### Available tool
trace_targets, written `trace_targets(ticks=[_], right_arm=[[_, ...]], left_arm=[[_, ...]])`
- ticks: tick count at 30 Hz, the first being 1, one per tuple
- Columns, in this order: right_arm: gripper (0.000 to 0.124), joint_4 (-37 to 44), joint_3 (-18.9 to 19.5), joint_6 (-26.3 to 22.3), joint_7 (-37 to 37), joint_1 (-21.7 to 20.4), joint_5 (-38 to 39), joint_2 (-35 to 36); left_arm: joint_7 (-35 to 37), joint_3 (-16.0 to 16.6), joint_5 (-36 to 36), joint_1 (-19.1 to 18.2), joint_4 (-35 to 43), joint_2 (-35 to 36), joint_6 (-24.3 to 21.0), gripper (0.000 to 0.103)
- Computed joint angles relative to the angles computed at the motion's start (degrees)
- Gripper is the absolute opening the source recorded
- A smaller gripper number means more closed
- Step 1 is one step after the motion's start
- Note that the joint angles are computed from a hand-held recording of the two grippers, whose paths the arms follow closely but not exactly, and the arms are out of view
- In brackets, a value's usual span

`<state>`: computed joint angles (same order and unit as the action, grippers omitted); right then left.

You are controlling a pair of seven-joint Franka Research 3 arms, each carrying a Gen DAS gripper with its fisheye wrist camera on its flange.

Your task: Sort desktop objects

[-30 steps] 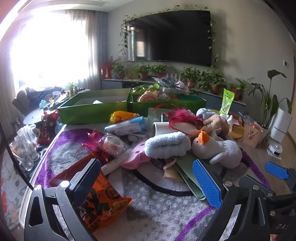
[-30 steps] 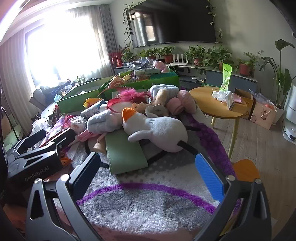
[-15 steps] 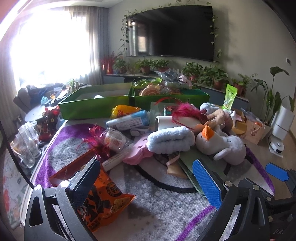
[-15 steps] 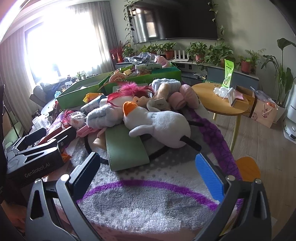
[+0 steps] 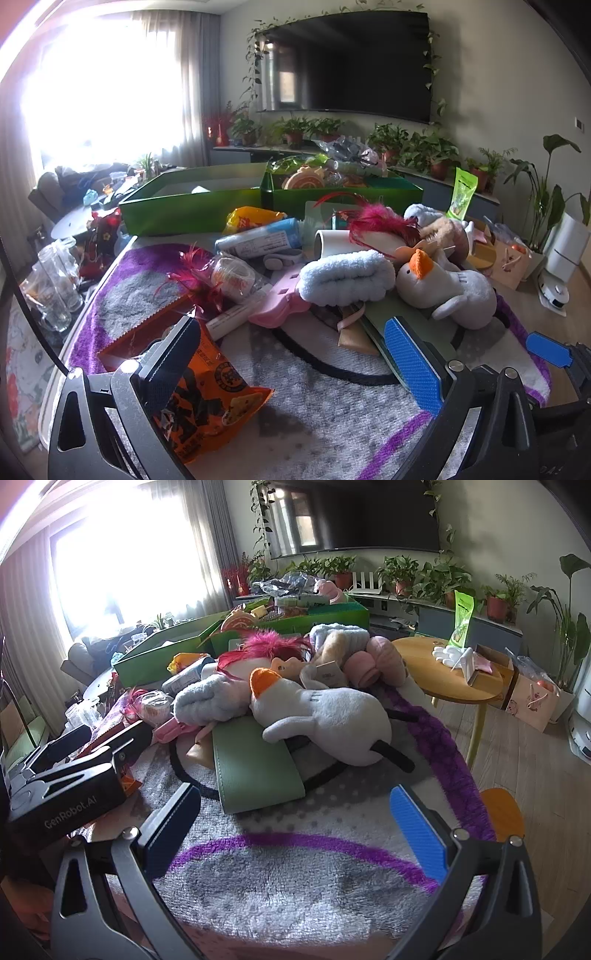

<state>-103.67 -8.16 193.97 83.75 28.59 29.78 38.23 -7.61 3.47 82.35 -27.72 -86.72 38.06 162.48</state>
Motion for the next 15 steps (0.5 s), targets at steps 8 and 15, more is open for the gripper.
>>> trace_targets(ticks=[8,15], right_arm=[[0.103,0.8,0.5,-1.6,0.3,-0.6,-0.9,0.5],[0.103,2.1,3.2,-2.9,0.8,-3.1,-3.5,1.1]], left_arm=[[1.2,0.1,-0.5,-0.1,0.1,0.1,-0.2,0.100],[0.6,0.7,-0.1,-0.3,-0.3,0.0,-0.7,0.100]])
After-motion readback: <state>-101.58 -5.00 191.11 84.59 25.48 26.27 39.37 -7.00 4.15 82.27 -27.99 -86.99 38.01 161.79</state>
